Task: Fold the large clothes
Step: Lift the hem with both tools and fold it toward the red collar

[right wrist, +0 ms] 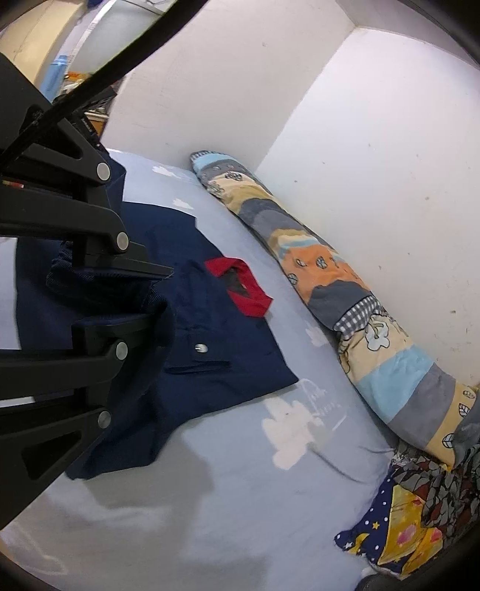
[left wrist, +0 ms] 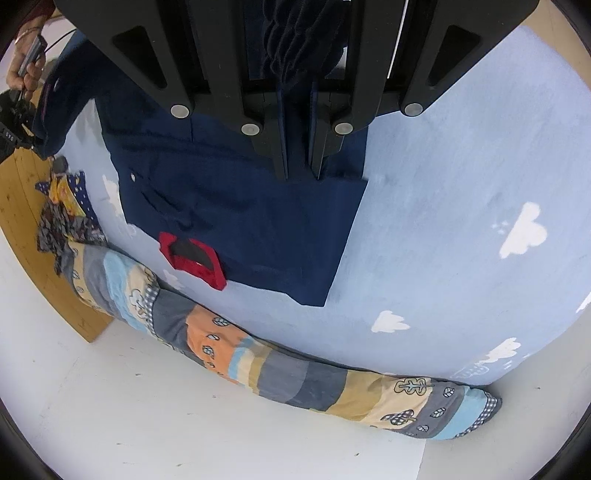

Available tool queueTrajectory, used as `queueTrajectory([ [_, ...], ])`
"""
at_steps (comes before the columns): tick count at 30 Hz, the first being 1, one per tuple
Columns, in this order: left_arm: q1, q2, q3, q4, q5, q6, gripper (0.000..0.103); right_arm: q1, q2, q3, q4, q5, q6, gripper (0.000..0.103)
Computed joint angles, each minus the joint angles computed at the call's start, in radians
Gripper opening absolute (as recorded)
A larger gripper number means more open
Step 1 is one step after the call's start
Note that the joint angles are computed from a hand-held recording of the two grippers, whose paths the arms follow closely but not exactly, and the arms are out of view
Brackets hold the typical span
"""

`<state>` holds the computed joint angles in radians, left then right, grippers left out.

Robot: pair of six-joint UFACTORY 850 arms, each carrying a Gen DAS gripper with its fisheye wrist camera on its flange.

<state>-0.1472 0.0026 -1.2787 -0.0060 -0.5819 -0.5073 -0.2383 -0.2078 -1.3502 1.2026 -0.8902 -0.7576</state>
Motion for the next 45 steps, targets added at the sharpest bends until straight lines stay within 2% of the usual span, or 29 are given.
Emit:
queueTrajectory([
  [7, 0.036, -0.185, -0.176, -0.022, -0.022, 0.025, 0.009, 0.031, -0.151, -0.169, -0.016, 0.066, 0.072, 0.018],
  [11, 0.05, -0.319, -0.314, -0.004, -0.068, 0.018, 0.009, 0.048, -0.251, -0.298, -0.082, 0.095, 0.143, 0.018],
  [18, 0.08, -0.576, -0.629, -0.041, -0.205, 0.024, 0.009, 0.083, -0.494, -0.631, -0.233, 0.085, 0.34, 0.017],
  [23, 0.077, -0.768, -0.898, -0.02, -0.363, 0.018, 0.012, 0.095, -0.66, -0.848, -0.343, 0.042, 0.523, 0.018],
  [27, 0.08, -0.855, -1.01, -0.022, -0.424, -0.009, 0.013, 0.093, -0.765, -0.975, -0.379, -0.01, 0.627, 0.018],
  [34, 0.105, -0.855, -0.985, -0.116, -0.398, 0.029, 0.016, 0.09, -0.901, -1.175, -0.406, -0.091, 0.754, 0.02],
  [35, 0.112, -0.851, -0.978, -0.14, -0.391, 0.038, 0.016, 0.087, -0.912, -1.188, -0.382, -0.096, 0.759, 0.024],
  [36, 0.121, -0.848, -0.973, -0.175, -0.383, 0.046, 0.018, 0.084, -0.924, -1.206, -0.361, -0.103, 0.765, 0.035],
  [37, 0.129, -0.845, -0.967, -0.205, -0.373, 0.048, 0.024, 0.082, -0.928, -1.21, -0.335, -0.105, 0.763, 0.042],
  [38, 0.132, -0.839, -0.96, -0.202, -0.358, 0.026, 0.042, 0.075, -0.919, -1.19, -0.284, -0.098, 0.746, 0.053],
  [39, 0.134, -0.814, -0.93, -0.158, -0.325, -0.019, 0.056, 0.071, -0.917, -1.182, -0.251, -0.097, 0.748, 0.057],
  [40, 0.133, -0.787, -0.895, -0.111, -0.283, -0.065, 0.075, 0.065, -0.912, -1.172, -0.218, -0.098, 0.747, 0.06],
  [42, 0.152, -0.723, -0.812, -0.138, -0.179, -0.066, 0.077, 0.058, -0.886, -1.126, -0.166, -0.086, 0.72, 0.065],
  [43, 0.163, -0.706, -0.796, -0.174, -0.165, -0.04, 0.077, 0.055, -0.865, -1.093, -0.146, -0.078, 0.695, 0.065],
  [45, 0.169, -0.677, -0.769, -0.156, -0.147, -0.037, 0.077, 0.051, -0.82, -1.022, -0.083, -0.056, 0.613, 0.065],
])
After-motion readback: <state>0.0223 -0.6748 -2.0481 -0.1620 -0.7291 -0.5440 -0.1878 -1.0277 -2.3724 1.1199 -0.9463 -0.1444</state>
